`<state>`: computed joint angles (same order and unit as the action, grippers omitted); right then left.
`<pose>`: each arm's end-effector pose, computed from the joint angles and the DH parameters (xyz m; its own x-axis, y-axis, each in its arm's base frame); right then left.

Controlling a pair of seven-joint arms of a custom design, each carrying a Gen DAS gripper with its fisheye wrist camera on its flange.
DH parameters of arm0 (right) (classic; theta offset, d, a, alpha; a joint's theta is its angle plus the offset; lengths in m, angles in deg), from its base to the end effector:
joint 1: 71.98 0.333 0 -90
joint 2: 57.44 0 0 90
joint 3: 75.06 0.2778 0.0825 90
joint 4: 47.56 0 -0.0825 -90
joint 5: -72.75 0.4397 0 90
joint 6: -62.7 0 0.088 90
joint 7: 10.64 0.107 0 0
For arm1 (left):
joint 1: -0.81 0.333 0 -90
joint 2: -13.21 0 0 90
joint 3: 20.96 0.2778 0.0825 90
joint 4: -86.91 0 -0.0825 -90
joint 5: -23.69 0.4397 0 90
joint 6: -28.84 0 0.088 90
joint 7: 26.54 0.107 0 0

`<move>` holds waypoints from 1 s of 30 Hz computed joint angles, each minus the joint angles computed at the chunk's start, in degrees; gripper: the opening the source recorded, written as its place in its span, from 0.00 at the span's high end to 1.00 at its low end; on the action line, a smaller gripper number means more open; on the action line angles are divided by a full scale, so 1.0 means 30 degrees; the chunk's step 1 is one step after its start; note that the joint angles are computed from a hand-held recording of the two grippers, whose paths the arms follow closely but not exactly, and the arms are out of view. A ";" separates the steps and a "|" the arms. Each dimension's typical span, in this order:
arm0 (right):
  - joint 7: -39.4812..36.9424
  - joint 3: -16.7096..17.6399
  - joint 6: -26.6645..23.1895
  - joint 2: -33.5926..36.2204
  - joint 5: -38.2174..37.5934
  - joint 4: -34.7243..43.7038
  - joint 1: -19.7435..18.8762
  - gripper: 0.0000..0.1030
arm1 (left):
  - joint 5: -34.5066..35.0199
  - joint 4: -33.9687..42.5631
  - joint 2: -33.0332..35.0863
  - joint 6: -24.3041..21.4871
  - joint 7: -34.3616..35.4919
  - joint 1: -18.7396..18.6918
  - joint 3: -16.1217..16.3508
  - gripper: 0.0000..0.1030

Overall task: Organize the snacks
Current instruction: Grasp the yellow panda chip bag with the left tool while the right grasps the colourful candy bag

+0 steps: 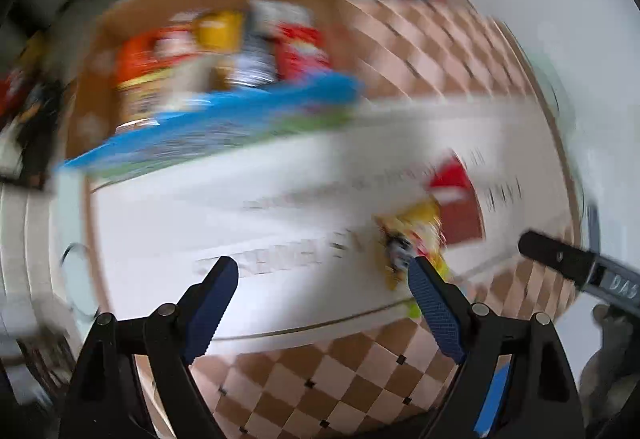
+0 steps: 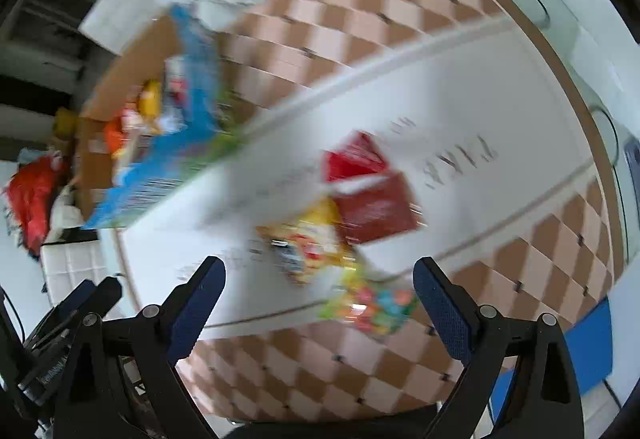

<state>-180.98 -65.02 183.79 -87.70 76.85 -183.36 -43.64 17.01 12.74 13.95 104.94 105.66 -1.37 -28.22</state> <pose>0.3819 0.3100 0.4926 -0.8659 -0.4260 -0.2621 -0.4475 0.8940 0.0252 0.5690 -0.1087 0.6996 -0.8019 -0.5934 0.0693 -0.5974 0.7965 -0.0932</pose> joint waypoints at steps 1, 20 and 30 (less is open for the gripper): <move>0.0112 -0.0072 0.0213 -0.0476 0.0338 -0.0711 0.0131 0.06 | 0.0265 -0.1379 -0.0799 0.0525 0.0902 -0.0243 -0.0241 0.16; -0.0806 -0.0952 0.3220 -0.2768 0.3962 -0.6091 0.3040 0.06 | 0.4912 -1.3099 -0.6926 0.7459 1.1381 -0.2970 -0.2073 0.32; -0.8918 -0.1686 0.1313 0.2019 0.4310 -0.1673 0.3105 0.06 | 0.5279 -0.5524 -0.0756 0.0322 0.1503 -0.1249 -0.1022 0.36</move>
